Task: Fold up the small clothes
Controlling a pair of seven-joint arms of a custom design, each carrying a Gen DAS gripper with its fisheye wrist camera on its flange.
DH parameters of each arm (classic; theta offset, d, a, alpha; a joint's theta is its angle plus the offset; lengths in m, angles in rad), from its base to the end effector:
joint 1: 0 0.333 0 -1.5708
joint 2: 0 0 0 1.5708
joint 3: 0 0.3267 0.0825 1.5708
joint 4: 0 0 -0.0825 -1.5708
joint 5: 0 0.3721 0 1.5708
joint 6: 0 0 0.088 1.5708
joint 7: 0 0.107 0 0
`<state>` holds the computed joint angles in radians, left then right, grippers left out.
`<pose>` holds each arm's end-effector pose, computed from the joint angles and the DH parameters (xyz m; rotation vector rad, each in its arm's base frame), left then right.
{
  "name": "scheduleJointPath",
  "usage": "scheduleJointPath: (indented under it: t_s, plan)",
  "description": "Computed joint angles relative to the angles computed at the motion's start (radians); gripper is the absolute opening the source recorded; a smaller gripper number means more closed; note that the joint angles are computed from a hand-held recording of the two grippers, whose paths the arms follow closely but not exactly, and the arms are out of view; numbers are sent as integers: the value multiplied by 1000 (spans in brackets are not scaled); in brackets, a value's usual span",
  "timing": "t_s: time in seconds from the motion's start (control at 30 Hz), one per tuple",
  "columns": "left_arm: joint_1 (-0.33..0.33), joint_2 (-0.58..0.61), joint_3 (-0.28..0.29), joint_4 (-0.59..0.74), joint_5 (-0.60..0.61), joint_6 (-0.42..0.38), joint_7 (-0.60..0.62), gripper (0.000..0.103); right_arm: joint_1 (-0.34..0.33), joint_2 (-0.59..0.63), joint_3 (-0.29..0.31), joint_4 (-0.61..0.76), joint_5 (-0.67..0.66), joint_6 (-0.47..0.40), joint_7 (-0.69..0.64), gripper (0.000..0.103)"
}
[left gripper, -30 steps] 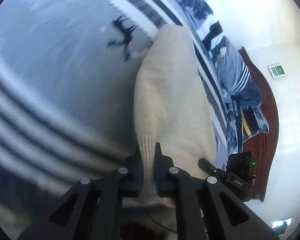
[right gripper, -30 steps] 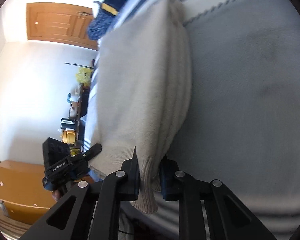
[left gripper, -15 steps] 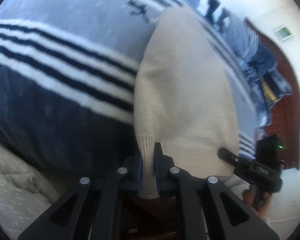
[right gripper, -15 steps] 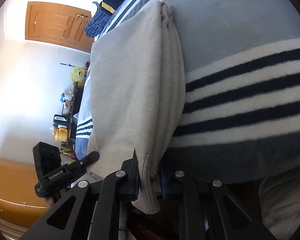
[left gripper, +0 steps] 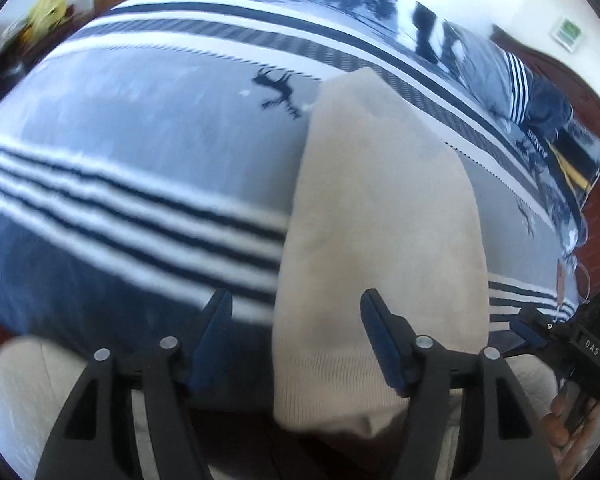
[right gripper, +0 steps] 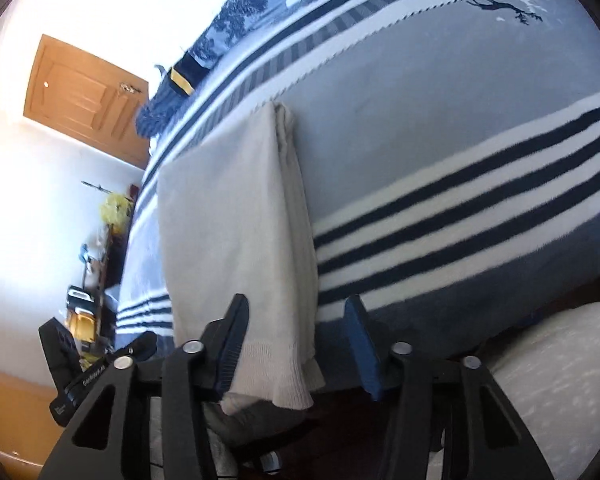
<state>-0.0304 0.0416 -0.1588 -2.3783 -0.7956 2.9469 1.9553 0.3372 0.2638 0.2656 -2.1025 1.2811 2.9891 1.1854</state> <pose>0.5185 -0.0512 0.3699 -2.1944 1.8449 -0.8601 0.5208 0.2685 0.3484 -1.4450 1.8957 0.2173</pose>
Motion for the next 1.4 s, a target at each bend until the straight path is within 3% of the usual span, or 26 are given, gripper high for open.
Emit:
scheduleJointPath:
  t_s: [0.1, 0.2, 0.23, 0.27, 0.3, 0.33, 0.4, 0.47, 0.53, 0.57, 0.63, 0.7, 0.8, 0.87, 0.93, 1.03, 1.1, 1.2, 1.4]
  plan:
    - [22, 74, -6, 96, -17, -85, 81, 68, 55, 41, -73, 62, -295, -36, 241, 45]
    - [41, 155, -37, 162, -50, -69, 102, 68, 85, 102, -98, 137, -457, -65, 345, 44]
    - [46, 181, -47, 178, -51, -65, 88, 67, 125, 132, -137, 162, -574, -67, 412, 42]
    - [65, 209, -61, 199, -69, -92, 88, 62, 129, 158, -143, 177, -621, -70, 427, 37]
    - [75, 229, -70, 225, -70, -113, 77, 53, 104, 169, -120, 177, -625, -80, 410, 19]
    - [95, 240, -86, 238, -92, -130, 92, 51, 105, 193, -126, 196, -666, -122, 436, 13]
    - [134, 238, -115, 245, -165, -154, 148, 30, 104, 205, -126, 198, -723, -118, 469, 13]
    - [178, 223, -127, 248, -281, -228, 240, 17, 43, 208, -57, 202, -705, -88, 436, 11]
    - [182, 211, -105, 239, -336, -268, 271, 15, -71, 225, 83, 211, -609, -52, 328, 10]
    - [163, 211, -87, 232, -314, -253, 247, 15, -108, 221, 122, 199, -560, -49, 272, 10]
    - [132, 222, -62, 227, -256, -229, 189, 16, -105, 219, 112, 195, -582, -68, 300, 10]
    - [115, 228, -50, 230, -206, -212, 137, 32, -78, 233, 69, 214, -619, -120, 353, 11]
    - [105, 191, -54, 188, -174, -153, 122, 41, -100, 246, 81, 224, -592, -139, 354, 14]
    - [106, 158, -64, 157, -190, -120, 151, 45, -118, 222, 103, 195, -550, -105, 325, 25]
    - [92, 131, -57, 134, -168, -88, 140, 52, -142, 190, 137, 152, -488, -45, 284, 51]
    - [76, 105, -57, 129, -164, -48, 146, 58, -167, 163, 173, 136, -413, 4, 230, 57]
    - [71, 104, -55, 148, -164, -42, 137, 64, -157, 155, 155, 149, -410, 0, 236, 63]
    - [66, 128, -43, 202, -123, -74, 102, 65, -179, 160, 162, 186, -365, -26, 188, 65]
    - [80, 246, -53, 387, 8, -93, 8, 65, -152, 232, 88, 337, -407, -81, 186, 65]
